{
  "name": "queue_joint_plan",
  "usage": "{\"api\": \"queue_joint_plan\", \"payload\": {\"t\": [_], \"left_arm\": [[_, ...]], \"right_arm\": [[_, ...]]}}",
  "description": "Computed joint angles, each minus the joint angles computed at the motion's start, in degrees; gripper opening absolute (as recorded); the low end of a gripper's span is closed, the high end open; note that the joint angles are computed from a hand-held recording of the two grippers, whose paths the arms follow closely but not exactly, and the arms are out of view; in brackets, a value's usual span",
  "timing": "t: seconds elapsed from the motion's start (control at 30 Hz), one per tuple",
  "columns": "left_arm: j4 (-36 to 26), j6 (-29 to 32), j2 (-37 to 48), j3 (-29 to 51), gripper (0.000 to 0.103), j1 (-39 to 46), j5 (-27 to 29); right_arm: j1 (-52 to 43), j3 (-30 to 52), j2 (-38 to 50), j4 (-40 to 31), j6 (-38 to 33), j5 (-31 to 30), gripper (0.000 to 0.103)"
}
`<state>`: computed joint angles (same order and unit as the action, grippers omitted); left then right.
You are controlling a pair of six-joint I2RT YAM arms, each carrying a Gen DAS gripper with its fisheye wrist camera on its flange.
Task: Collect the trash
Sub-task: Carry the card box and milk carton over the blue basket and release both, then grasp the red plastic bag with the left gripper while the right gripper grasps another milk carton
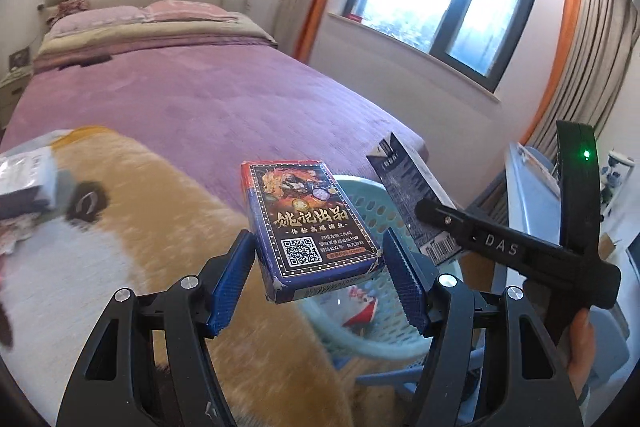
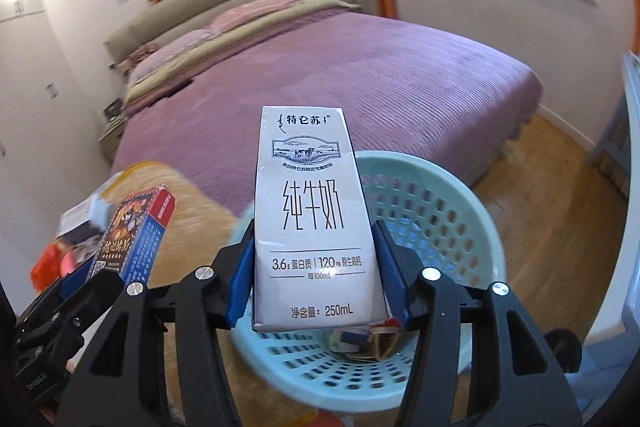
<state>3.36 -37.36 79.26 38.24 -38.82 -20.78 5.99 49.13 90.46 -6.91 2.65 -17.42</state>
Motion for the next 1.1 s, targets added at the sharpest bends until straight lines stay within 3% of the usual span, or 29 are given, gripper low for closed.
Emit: {"api": "queue_joint_plan", "payload": {"t": [0.2, 0.43, 0.5, 0.57, 0.73, 0.9, 1.1], "left_arm": [[2.9, 1.8, 10.6, 6.0, 0.064, -1.0, -1.3], [3.0, 2.4, 14.4, 8.0, 0.067, -0.8, -1.0], [2.5, 2.4, 14.2, 8.0, 0.086, -1.3, -2.6], [3.6, 2.4, 13.0, 6.4, 0.087, -1.7, -3.0], [4.1, 0.9, 7.8, 1.6, 0.087, -2.0, -2.1], [2.3, -2.4, -2.7, -5.5, 0.087, -3.0, -3.9], [-9.0, -6.9, -21.7, -12.8, 0.087, -5.5, -11.0]], "right_arm": [[-2.3, 2.6, 6.4, 0.5, 0.2, 1.2, 0.052], [-2.6, 5.0, 11.4, -0.6, 0.3, 2.1, 0.056], [-3.1, 4.1, 11.2, -0.2, 0.6, 1.9, 0.063], [-3.6, 3.3, 10.6, 0.0, 0.6, 1.8, 0.065], [-3.4, 0.1, 6.2, -0.1, 0.0, 0.4, 0.065], [-0.5, -3.7, -0.8, -0.2, -0.5, 0.2, 0.065], [6.9, -6.3, -10.0, -1.9, 0.6, 0.6, 0.065]]}}
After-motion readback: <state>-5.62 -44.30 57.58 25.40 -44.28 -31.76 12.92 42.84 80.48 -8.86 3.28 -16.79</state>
